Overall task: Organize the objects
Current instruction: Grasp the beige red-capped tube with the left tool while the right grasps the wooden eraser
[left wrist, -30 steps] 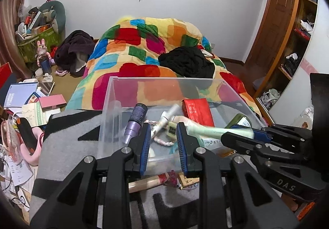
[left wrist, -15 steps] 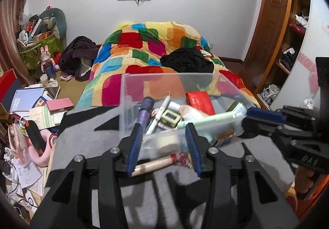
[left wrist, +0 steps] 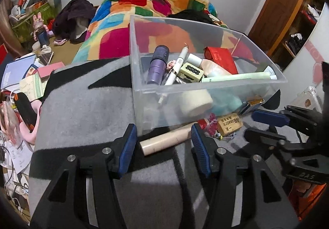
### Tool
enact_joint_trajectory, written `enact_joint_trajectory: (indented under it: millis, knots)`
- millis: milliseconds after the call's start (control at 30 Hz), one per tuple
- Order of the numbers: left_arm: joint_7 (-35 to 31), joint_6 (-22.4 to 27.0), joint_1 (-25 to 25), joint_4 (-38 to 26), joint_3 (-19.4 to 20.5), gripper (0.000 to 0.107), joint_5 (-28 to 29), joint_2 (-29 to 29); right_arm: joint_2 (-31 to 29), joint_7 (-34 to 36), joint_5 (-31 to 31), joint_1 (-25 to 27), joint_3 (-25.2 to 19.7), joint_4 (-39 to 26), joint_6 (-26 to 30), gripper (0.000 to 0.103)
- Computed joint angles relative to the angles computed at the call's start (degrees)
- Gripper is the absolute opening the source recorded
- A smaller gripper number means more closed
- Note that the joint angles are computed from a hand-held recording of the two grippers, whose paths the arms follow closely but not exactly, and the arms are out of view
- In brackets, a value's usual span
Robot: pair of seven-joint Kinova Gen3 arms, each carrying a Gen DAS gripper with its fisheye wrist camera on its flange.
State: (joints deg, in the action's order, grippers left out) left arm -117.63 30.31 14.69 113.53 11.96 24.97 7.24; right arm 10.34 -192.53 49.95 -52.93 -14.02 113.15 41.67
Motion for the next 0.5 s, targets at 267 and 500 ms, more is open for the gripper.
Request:
enact_joint_trajectory:
  millis: [267,500]
  knots:
    - [0.5,0.9,0.7,0.2,-0.4,0.052,-1.2,0.0,3.6,4.6,-2.8,0.2,1.7,-3.1,-0.7,0.048]
    - [-3.7,1.2,0.4,3.3,0.2,0.032,0.9,-2.3,2.4,1.4,-2.6,-0.6,3.1,-0.9,-1.9,0.040]
